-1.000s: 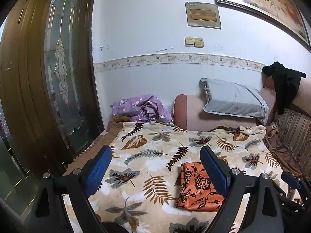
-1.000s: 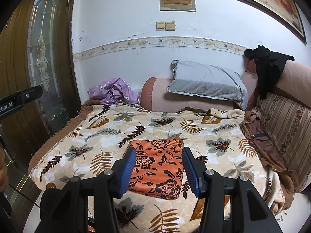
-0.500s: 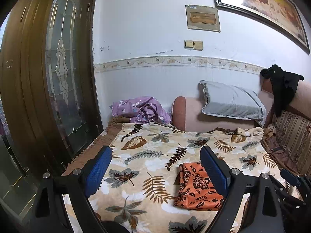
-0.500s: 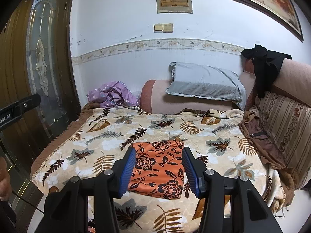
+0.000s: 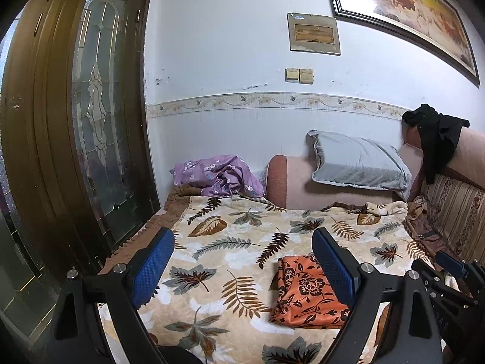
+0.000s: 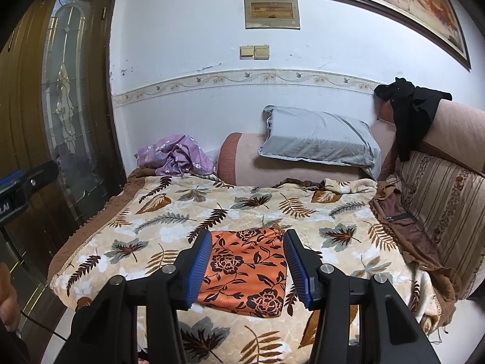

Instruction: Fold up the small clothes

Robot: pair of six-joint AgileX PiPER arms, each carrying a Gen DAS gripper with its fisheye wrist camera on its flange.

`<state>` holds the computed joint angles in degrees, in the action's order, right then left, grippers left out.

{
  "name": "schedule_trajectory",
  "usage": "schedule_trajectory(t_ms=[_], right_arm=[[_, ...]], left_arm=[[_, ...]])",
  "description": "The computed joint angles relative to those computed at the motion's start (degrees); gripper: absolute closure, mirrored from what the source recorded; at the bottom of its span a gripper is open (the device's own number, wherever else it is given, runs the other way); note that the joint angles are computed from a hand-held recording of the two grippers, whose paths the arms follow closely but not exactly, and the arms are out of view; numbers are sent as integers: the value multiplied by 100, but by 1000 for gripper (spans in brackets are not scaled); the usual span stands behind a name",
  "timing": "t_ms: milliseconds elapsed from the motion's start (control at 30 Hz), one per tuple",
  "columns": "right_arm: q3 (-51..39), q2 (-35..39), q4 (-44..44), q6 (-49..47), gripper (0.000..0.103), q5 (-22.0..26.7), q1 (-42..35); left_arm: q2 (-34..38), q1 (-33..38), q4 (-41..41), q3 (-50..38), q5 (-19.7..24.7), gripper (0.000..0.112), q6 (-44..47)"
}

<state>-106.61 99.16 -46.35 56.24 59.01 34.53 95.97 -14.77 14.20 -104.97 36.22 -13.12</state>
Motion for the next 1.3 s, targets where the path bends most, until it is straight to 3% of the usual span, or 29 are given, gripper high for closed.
schedule_trajectory(t_ms=[433,1300], right_arm=[[-159,207,234,-208,50,-106,-186],[-1438,1255,969,-1066,50,-124,-563]], left_arm=[[338,-22,23,-347,157,20,54],[1378,133,-243,-1592,725,20,289]])
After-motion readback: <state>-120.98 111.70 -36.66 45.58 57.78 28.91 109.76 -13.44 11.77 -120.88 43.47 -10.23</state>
